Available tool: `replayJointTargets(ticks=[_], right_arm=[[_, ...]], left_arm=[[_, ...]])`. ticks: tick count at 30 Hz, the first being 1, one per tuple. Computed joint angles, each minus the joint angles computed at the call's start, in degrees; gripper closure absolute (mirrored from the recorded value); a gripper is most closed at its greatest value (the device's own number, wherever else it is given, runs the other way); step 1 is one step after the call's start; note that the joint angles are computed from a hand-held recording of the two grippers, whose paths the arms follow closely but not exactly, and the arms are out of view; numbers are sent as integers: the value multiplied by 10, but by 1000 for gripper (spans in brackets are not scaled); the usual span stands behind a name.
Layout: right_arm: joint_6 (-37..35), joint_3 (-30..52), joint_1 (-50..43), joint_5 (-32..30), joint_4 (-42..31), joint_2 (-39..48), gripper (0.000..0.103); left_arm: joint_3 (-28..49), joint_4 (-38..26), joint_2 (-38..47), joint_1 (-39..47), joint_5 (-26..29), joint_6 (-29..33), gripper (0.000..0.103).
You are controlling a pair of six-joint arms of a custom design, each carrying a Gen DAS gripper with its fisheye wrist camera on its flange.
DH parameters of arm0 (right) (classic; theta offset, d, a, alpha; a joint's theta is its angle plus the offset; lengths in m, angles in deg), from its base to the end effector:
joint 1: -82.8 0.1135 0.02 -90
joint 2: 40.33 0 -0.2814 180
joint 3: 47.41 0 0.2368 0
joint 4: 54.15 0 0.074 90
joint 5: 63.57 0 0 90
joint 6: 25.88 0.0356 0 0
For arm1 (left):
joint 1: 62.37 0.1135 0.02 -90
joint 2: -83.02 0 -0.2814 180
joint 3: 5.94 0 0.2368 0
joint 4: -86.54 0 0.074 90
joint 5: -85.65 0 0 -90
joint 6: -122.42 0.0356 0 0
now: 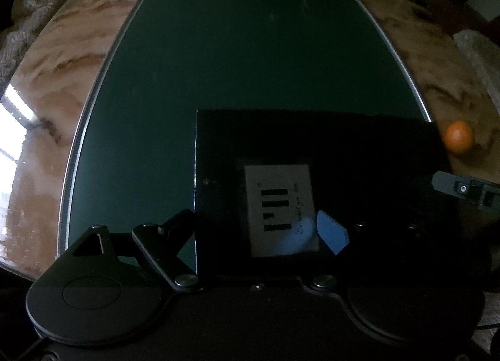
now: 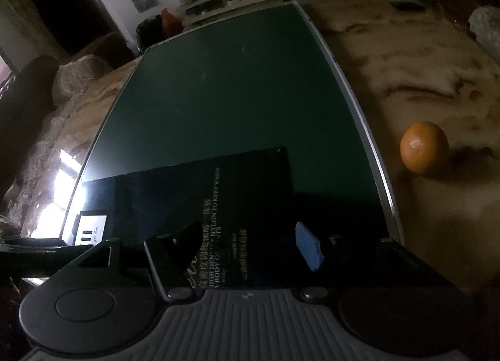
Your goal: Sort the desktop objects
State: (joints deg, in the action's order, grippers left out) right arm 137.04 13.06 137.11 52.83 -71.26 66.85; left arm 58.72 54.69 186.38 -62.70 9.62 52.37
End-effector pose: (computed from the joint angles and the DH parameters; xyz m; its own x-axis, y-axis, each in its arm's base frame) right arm 0.1950 0.2443 0.1150 -0.7398 0.4377 -0.5110 0.3204 0.8970 0.3045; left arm 0.3059 -0.0104 0.1369 -0.8570 0.3360 -0.3907 0.4025 0.9099 -0.1004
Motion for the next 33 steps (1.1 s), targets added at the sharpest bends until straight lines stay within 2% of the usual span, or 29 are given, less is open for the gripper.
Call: replayJointTargets(ticks=[9,15,18,24,30,33], right_arm=[[-18,-14,-10,3,56,21,31],[-49,18,-23,12,70,52,31],[-79,48,-29,17,70,78,24],[-72,104,-13,50,7,109,24],[-41,154,57,137,-107,102,25],[-55,192,80,143,-149,114,25]], left_arm=[[-7,47,23,-2,-3,-6,16],[18,66,58,9,3,-18,15],[24,79,73,15,10,-20,14],[-5,116,64,9,-19,-46,8],[-99,183,-34,-7,-32,-59,8],[-153,231,-76,-36,-55,-65,7]])
